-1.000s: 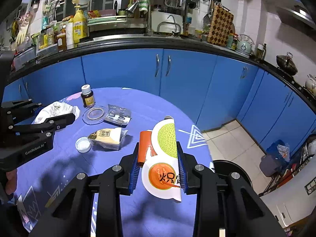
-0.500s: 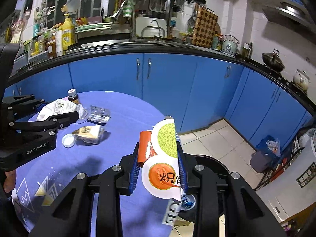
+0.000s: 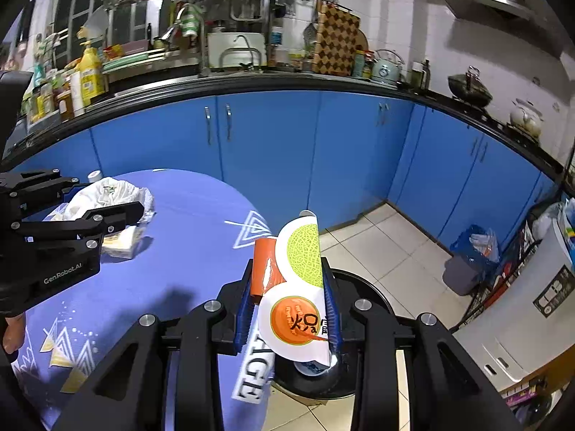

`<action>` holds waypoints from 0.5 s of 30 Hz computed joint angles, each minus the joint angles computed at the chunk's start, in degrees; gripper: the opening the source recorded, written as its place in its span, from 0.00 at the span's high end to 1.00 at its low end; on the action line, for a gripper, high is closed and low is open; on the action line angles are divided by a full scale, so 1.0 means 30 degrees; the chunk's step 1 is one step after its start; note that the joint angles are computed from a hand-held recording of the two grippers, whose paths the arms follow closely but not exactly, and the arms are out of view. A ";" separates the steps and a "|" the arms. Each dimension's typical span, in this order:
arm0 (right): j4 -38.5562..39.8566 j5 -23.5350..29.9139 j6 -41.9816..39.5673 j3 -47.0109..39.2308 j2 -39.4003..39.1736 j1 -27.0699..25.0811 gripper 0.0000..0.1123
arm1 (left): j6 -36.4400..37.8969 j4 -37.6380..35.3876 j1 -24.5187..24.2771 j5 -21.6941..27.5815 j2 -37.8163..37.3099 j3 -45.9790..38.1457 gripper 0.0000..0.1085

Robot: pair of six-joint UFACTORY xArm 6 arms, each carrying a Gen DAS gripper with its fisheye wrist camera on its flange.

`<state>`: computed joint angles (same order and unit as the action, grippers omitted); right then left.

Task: Collect trash
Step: 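Carry the tissue and orange-white cup over the black bin and open both tools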

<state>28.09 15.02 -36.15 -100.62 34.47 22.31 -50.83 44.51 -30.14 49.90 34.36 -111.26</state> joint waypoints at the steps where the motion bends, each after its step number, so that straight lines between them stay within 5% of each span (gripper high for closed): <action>1: 0.0029 0.0057 0.0004 -0.0152 0.0128 -0.0109 0.71 | 0.0325 -0.0186 -0.0039 0.0136 0.0473 -0.0683 0.68; 15: -0.0752 0.1498 0.0868 -0.3745 0.2609 -0.1222 0.70 | 0.3101 -0.1715 -0.0114 0.2011 0.5275 -0.8061 0.68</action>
